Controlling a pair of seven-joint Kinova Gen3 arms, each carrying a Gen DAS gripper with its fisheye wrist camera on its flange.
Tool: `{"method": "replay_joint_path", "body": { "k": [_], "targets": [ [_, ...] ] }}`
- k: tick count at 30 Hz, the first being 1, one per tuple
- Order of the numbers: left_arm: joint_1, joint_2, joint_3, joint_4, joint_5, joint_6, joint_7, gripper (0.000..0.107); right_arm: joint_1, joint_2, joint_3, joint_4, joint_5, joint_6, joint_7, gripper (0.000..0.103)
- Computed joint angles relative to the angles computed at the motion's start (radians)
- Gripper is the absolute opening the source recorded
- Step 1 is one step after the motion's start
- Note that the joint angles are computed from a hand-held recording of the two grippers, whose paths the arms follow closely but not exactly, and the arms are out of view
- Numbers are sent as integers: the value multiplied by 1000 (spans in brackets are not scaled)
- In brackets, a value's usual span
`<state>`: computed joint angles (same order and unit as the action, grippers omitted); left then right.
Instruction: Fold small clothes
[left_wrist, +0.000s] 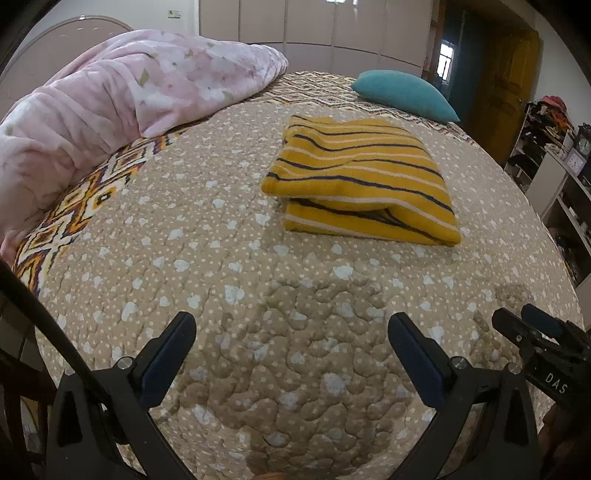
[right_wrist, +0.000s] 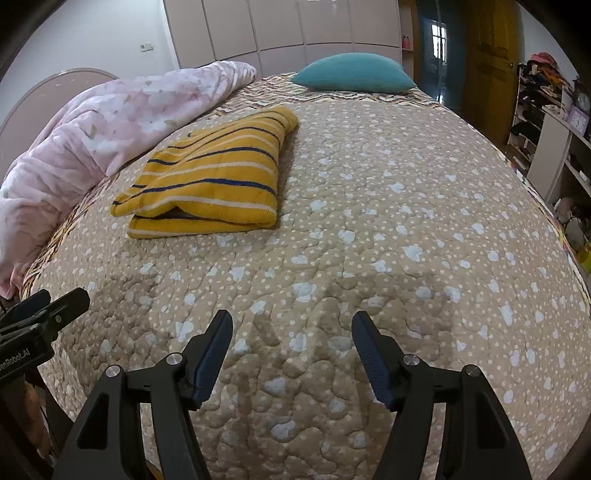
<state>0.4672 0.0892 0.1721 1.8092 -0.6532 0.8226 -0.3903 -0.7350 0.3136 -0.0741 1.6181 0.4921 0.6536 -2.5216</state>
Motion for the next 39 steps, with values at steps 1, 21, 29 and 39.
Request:
{"method": "replay_joint_path", "body": {
  "k": [1, 21, 29, 39],
  "targets": [
    [-1, 2, 1, -1, 4, -1, -5, 103, 1, 1, -1, 0, -1, 1, 1, 72],
    [-6, 25, -16, -1, 60, -1, -48, 103, 3, 14, 3, 2, -2, 4, 11, 72],
    [-9, 25, -21, 6, 68, -16, -51, 103, 6, 15, 3, 4, -9, 2, 22, 73],
    [-16, 26, -25, 19, 83, -35, -55, 103, -6, 24, 5, -3, 1, 16, 21, 73]
  ]
}}
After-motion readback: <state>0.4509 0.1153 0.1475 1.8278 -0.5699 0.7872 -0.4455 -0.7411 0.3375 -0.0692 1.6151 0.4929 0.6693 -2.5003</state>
